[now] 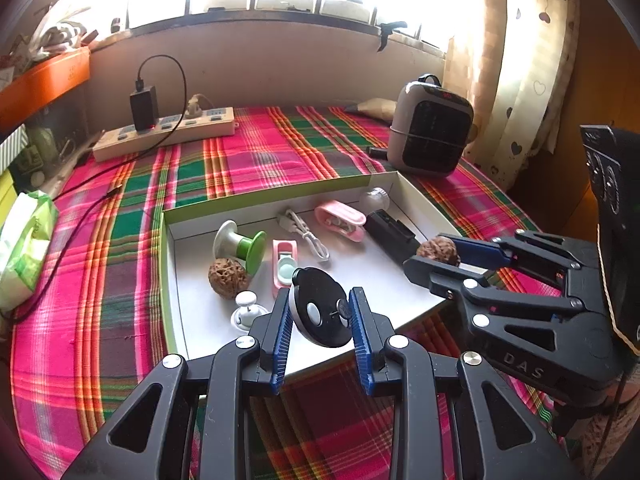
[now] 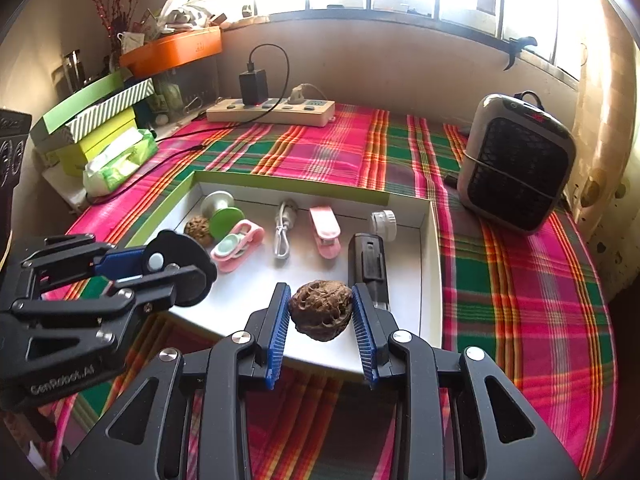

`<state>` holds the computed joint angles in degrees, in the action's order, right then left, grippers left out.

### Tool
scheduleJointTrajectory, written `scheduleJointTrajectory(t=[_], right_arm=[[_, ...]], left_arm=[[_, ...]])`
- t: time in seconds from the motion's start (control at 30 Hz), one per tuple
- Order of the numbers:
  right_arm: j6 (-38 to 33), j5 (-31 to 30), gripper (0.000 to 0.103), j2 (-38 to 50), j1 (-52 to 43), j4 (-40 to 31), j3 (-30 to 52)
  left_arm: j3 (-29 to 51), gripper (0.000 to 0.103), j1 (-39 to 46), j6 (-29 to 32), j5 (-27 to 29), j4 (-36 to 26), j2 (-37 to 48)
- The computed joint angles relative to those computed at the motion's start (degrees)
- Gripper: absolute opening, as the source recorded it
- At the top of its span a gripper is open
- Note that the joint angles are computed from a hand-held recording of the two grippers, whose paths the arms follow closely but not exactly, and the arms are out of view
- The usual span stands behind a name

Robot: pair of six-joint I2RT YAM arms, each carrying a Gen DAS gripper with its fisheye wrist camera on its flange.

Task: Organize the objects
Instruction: 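Lower the walnut with the right gripper while the left lowers the disc into the box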

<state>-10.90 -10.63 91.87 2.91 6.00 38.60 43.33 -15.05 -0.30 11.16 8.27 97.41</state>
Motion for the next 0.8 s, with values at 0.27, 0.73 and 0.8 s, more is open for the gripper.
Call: scheduleJointTrajectory(t=[0.27,0.73,0.8], right_arm=[[-0.6,-1.0,0.033,5.0,-0.4,-0.2,4.1],[-2.1,-3.1,0.033,10.8,0.0,-1.3,8.8],[-2.5,-2.8,0.033,11.5,0.3,-1.3,9.3]], left_arm=[[1.6,0.026,-0.1,-0.1,0.0,-0.2,2.4],[3.4,0.026,-0.3,0.0,-0.3,-0.8,5.3],[3.7,0.026,-0.4,0.1,-0.4,-1.1,5.9]])
